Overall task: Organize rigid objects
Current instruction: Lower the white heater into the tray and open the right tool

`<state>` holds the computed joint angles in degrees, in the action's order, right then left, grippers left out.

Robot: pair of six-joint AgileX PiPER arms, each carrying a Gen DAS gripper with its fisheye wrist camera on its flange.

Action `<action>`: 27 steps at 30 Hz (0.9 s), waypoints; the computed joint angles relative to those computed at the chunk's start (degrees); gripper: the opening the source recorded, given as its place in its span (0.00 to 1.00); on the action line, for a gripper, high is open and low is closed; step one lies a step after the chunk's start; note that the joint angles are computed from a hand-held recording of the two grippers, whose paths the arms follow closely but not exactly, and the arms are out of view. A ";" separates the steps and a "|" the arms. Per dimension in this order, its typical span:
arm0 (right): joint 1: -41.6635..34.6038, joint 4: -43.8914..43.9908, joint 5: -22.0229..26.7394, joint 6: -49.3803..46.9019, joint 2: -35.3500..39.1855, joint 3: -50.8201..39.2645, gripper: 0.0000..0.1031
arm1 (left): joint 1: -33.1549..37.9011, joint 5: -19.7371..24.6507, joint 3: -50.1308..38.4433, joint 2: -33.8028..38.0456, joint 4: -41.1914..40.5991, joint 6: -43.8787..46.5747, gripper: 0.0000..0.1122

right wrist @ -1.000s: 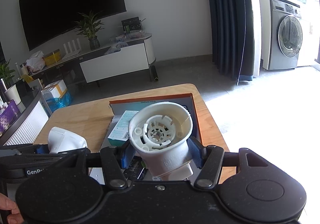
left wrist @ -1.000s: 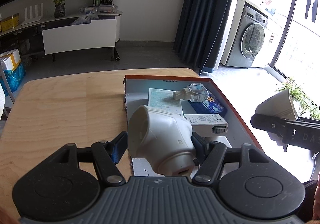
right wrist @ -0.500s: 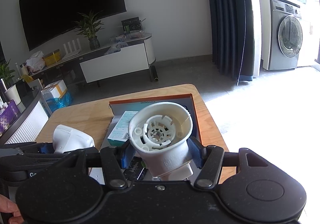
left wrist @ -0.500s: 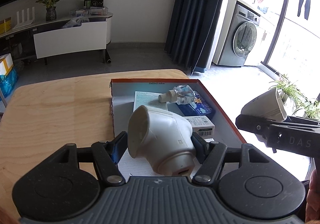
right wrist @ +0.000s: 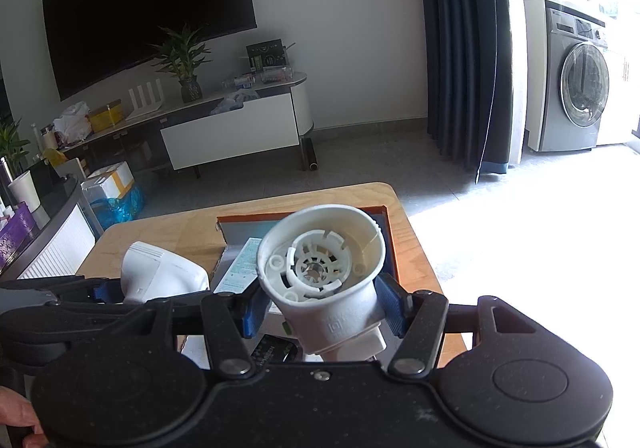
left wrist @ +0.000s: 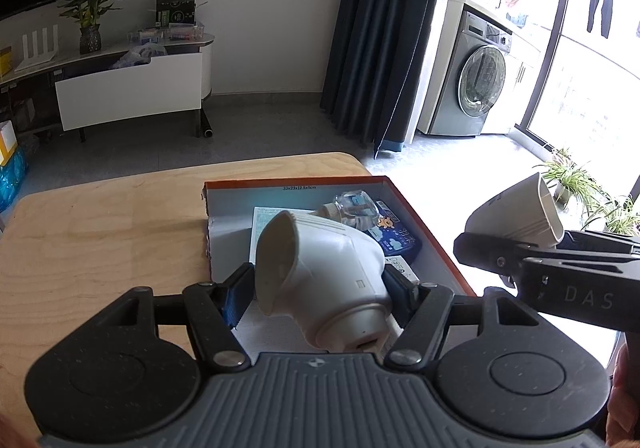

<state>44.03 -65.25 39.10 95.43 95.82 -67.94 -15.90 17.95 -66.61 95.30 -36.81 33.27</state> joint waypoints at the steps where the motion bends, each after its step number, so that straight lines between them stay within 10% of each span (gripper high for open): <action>1: -0.11 0.02 -0.05 -0.21 0.09 -0.16 0.68 | 0.03 0.09 -0.29 0.20 -0.05 -0.01 0.61; 27: -6.82 -0.64 -7.55 -1.37 5.40 -4.23 0.76 | 1.44 2.85 -8.19 7.08 3.03 -3.86 0.61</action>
<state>37.22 -65.89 31.56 94.07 101.22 -72.17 -14.46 20.81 -74.79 102.38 -33.77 29.41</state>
